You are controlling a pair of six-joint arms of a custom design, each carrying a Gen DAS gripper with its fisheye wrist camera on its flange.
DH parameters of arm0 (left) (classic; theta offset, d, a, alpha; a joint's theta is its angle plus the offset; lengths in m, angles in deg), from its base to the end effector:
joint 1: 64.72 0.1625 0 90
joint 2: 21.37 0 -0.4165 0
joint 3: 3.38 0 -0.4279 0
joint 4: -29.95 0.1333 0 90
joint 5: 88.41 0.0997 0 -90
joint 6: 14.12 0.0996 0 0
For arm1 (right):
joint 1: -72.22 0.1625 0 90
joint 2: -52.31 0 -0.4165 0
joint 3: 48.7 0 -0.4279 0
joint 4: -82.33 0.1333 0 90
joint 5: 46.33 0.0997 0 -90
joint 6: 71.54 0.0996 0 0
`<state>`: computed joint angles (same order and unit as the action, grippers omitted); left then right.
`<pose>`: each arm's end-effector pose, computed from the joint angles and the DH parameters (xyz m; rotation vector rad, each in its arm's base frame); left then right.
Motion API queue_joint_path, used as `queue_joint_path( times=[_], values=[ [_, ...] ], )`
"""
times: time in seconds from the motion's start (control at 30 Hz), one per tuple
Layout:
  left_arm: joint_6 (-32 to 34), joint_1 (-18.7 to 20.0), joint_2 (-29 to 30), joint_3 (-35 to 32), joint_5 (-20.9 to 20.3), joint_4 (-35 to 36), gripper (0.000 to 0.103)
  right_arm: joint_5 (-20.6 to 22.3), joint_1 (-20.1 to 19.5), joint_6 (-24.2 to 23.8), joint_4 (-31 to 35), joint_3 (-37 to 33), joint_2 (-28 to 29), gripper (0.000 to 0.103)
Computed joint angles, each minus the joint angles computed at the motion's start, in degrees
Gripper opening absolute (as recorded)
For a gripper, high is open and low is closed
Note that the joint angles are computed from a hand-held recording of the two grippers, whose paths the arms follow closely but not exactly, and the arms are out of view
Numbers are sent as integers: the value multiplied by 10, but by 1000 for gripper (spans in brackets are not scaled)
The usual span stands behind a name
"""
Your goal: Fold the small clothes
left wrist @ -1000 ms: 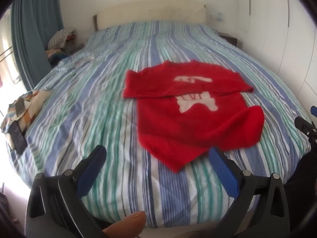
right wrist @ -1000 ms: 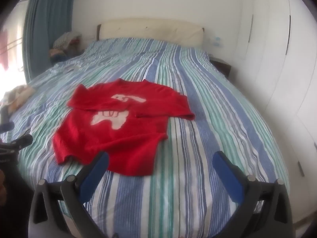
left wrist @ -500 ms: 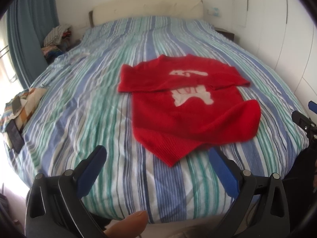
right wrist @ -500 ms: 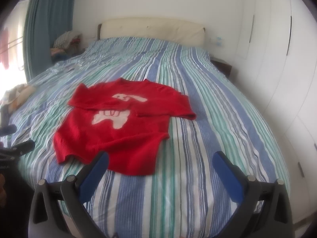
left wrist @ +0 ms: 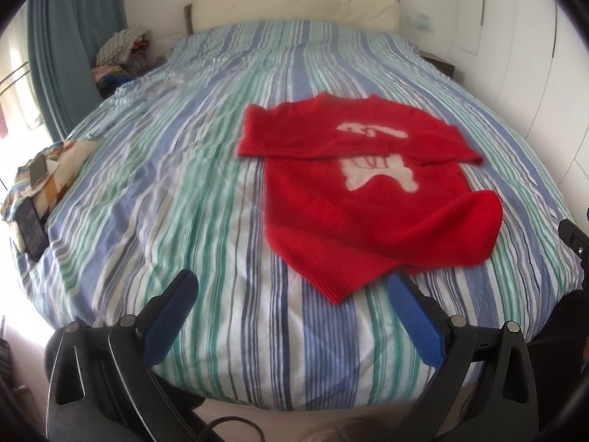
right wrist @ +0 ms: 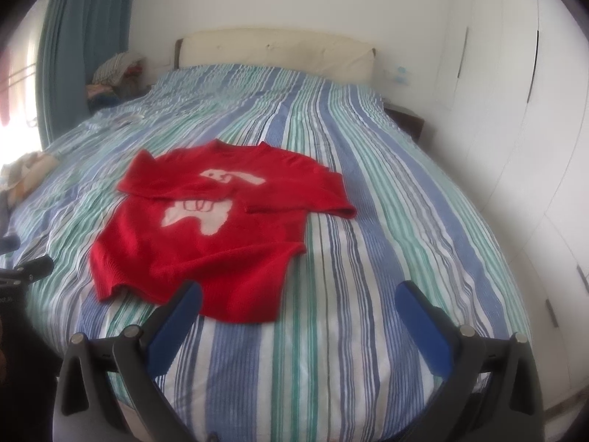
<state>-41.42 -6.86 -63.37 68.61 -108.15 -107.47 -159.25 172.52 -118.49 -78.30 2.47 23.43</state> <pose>-0.2255 -0.7858 0.2251 -0.1320 2.0221 -0.9710 0.2531 -0.8641 0.2149 0.9484 -2.1888 0.8606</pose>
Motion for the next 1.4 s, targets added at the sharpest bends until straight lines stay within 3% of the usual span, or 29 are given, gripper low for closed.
queue_joint_path(
  times=[1.4],
  values=[
    [-42, 7, -5, 1, -4, 46, 103, -17, 3, 5, 35, 3, 8, 103]
  ],
)
